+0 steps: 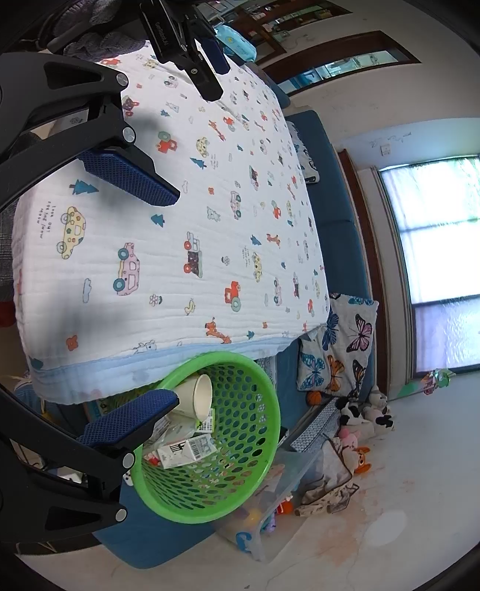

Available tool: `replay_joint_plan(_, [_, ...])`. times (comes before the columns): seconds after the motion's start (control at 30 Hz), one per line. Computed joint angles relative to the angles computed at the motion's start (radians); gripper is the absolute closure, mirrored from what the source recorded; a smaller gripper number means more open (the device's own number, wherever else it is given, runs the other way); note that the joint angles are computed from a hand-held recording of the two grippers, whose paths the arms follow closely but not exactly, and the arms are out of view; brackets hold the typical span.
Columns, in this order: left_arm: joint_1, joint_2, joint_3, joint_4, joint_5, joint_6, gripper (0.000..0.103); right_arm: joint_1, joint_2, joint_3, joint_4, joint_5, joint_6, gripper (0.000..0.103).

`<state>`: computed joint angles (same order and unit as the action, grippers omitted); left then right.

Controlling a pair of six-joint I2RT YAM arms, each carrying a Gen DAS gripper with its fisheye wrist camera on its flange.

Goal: Collect trash

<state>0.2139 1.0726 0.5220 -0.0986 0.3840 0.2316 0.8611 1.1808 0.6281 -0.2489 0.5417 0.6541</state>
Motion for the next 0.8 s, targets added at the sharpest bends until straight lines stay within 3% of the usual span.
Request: replay_joint_plan(0.8, [-0.004, -0.011, -0.006, -0.003, -0.001, 0.0, 0.007, 0.006, -0.005, 0.006, -0.005, 0.004, 0.0, 0.004])
